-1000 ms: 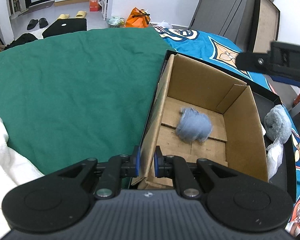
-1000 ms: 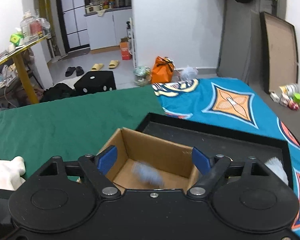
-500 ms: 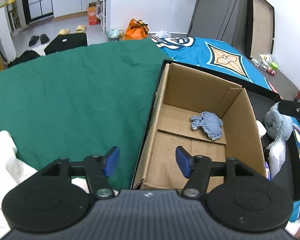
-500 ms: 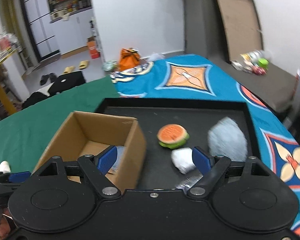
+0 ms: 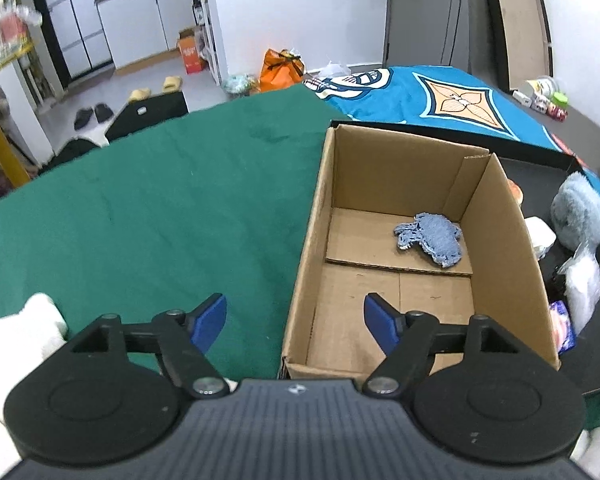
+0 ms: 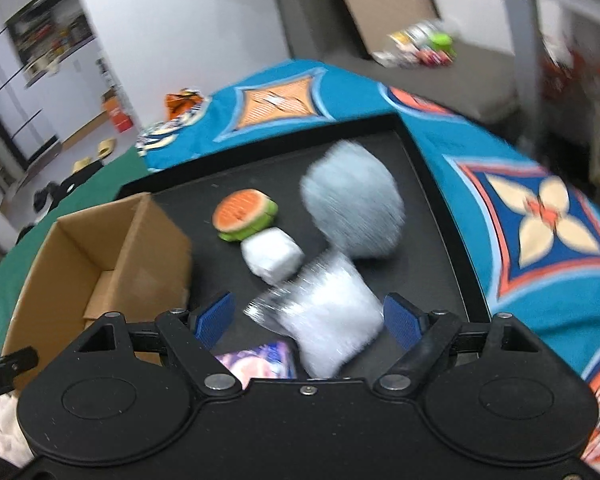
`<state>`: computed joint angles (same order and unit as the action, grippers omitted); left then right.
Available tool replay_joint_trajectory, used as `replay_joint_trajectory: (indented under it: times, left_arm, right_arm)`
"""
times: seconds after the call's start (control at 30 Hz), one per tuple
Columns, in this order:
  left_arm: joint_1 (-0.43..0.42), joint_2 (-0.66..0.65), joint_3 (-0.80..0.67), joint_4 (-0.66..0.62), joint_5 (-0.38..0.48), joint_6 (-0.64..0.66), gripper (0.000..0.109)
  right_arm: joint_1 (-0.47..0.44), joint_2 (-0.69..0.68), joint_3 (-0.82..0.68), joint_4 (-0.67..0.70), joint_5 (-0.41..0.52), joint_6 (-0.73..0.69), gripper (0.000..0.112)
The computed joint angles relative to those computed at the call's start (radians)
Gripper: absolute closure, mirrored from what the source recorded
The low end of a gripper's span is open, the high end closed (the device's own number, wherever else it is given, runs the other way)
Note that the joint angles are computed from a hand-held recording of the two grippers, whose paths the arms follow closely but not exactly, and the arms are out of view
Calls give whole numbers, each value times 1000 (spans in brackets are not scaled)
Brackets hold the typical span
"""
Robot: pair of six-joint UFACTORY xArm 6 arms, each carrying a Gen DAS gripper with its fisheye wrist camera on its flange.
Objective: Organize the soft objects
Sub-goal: 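Move the right gripper to the bubble-wrap bag and grasp it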
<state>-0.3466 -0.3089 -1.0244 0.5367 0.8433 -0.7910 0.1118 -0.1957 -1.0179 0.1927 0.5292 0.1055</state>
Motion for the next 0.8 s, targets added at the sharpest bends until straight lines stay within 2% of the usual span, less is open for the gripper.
replay_joint_trajectory:
  times: [0.13,0.57,0.67,0.7,0.73,0.8]
  left_arm:
    - [-27,12,-11,57,18,1,27]
    - [-81,64,-71,133,117,3,26]
    - [-90,74,-81,147,131,7,26]
    - [-92,76,-84,151,137,7,25]
    - [-95,78,-85,154,141,7,25]
    - [-99,80,-88,158,149,7,26]
  right_arm:
    - [-12,22,3,61,1,0,31]
    - [-53,123,-53,265,36,-73,33]
    - [-56,117,-45,287,37,-110,43]
    - [-57,113,-42,289,37,-120,49]
    - [-58,111,-42,293,38,-131,64]
    - [-63,105,-43,315,45,-154,70]
